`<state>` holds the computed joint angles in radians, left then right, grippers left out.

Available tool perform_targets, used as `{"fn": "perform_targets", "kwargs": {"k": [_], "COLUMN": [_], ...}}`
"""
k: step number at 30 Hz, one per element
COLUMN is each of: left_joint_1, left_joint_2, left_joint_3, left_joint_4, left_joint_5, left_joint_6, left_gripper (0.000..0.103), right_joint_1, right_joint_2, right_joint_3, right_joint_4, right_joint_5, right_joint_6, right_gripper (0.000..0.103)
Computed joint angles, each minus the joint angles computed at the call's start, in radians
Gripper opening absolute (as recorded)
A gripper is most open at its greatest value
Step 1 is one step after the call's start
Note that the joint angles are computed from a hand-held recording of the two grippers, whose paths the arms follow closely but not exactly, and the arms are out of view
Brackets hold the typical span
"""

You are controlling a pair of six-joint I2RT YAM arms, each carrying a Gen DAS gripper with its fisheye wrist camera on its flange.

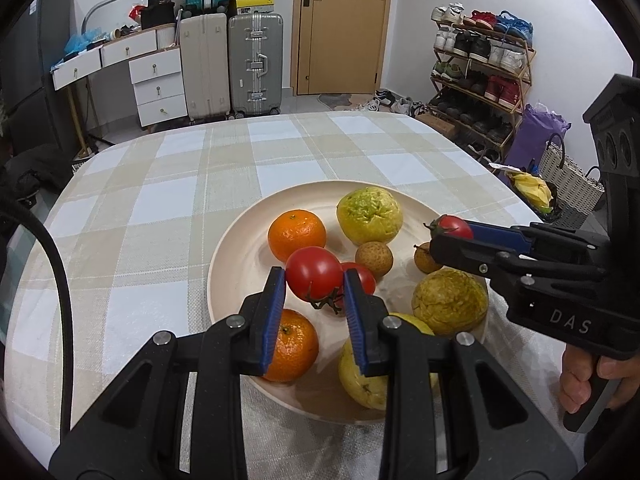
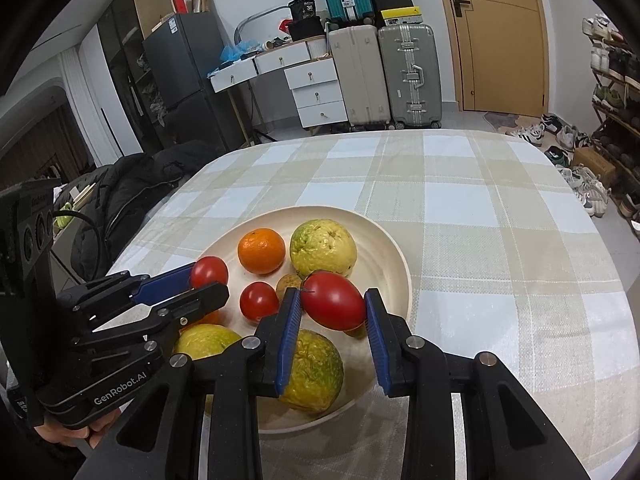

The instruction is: Organize fruits

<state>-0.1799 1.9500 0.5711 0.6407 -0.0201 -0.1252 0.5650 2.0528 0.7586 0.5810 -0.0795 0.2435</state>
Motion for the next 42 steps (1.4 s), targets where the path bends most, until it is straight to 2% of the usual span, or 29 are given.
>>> {"fn": "perform_targets", "kwargs": {"k": [10,15,18,20,21,23,26,28,32,34,38,42], "left_joint_1": [0.009,0.012,0.028,0.036,0.038,0.045,0.043,0.038,0.031,0.025,0.005,-0.032], "left_joint_2": [-0.001,-0.017,-0.045,-0.072,-0.087,-0.121,-0.171,-0.208,-0.282,-0.308,-0.371,-0.397], "left_joint_3": [-0.01,-0.035,-0.06,-0.098,-0.122,-0.165,-0.222,-0.262,-0.371,-0.42,-0.488,-0.55], "left_joint_4": [0.009,0.026,0.03,0.064,0.089,0.124,0.155,0.171,0.255,0.301,0.314,0.367], "left_joint_5": [0.009,0.014,0.03,0.021,0.018,0.018,0.004,-0.007,-0.01,-0.013,-0.034,-0.085], "left_joint_6": [-0.002,0.001,-0.006,-0.009,-0.008,0.001,0.02,0.03,0.017,0.013,-0.006,-0.022], "left_gripper": [0.027,0.028,0.043,0.066,0.07,0.08,0.083,0.086,0.102,0.102,0.102,0.102], "right_joint_1": [0.024,0.024,0.028,0.031,0.033,0.036,0.037,0.041,0.053,0.059,0.064,0.08], "right_joint_2": [-0.004,-0.027,-0.05,-0.065,-0.073,-0.087,-0.112,-0.126,-0.134,-0.127,-0.11,-0.105], "right_joint_3": [-0.003,-0.038,-0.078,-0.109,-0.124,-0.161,-0.218,-0.245,-0.29,-0.324,-0.368,-0.412], "right_joint_4": [-0.011,0.016,0.045,0.073,0.083,0.121,0.18,0.203,0.253,0.316,0.408,0.488], "right_joint_5": [0.025,0.04,0.076,0.088,0.094,0.104,0.096,0.102,0.102,0.098,0.083,0.093], "right_joint_6": [-0.024,-0.017,-0.015,-0.021,-0.026,-0.029,-0.023,-0.022,-0.035,-0.034,-0.023,-0.023], "right_gripper": [0.033,0.043,0.05,0.054,0.057,0.079,0.096,0.103,0.103,0.103,0.103,0.103]}}
